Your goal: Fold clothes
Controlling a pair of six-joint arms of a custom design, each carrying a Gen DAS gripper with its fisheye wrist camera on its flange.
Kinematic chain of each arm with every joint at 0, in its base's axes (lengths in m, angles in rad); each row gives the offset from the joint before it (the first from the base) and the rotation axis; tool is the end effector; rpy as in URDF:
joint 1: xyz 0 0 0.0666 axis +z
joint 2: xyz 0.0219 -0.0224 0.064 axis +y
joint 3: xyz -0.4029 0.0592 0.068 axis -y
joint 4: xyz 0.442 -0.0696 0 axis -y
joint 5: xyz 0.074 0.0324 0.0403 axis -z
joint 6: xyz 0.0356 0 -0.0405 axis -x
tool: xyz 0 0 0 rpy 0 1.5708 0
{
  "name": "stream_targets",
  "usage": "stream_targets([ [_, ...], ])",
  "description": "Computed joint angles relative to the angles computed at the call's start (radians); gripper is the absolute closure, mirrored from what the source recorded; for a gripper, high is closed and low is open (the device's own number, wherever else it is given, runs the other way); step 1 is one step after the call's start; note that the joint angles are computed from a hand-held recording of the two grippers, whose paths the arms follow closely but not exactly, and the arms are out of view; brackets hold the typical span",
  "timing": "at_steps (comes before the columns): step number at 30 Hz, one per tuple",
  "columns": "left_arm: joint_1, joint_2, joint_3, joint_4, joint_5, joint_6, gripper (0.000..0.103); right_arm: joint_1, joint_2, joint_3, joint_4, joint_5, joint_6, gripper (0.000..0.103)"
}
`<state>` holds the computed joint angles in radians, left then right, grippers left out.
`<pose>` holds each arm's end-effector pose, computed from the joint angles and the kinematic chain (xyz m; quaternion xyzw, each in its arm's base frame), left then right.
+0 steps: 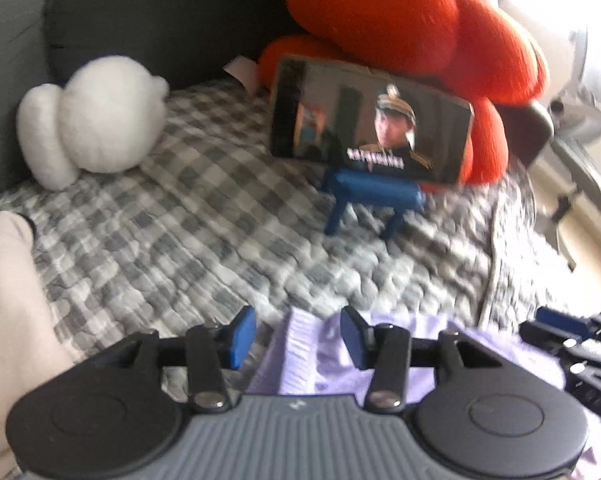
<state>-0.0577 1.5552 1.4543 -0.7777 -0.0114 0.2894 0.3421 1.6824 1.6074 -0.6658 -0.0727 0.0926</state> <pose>0.5922 -0.0342 0.4055 -0.1107 0.9342 -0.0533 0.3351 0.6170 0.2221 0.4163 -0.2115 0.8898 0.0831 0.3957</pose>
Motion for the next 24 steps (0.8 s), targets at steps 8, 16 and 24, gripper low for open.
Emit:
stream_targets([
  [8, -0.020, 0.045, 0.026, -0.036, -0.062, -0.073, 0.078, -0.016, 0.008, -0.027, -0.021, -0.016, 0.016, 0.074],
  [16, -0.024, 0.010, -0.006, 0.044, -0.137, -0.063, 0.088, -0.009, -0.012, -0.054, 0.078, 0.019, 0.017, 0.103],
  [24, -0.028, 0.023, -0.001, 0.058, -0.181, -0.059, 0.088, 0.018, 0.012, -0.055, 0.132, 0.134, 0.036, 0.103],
])
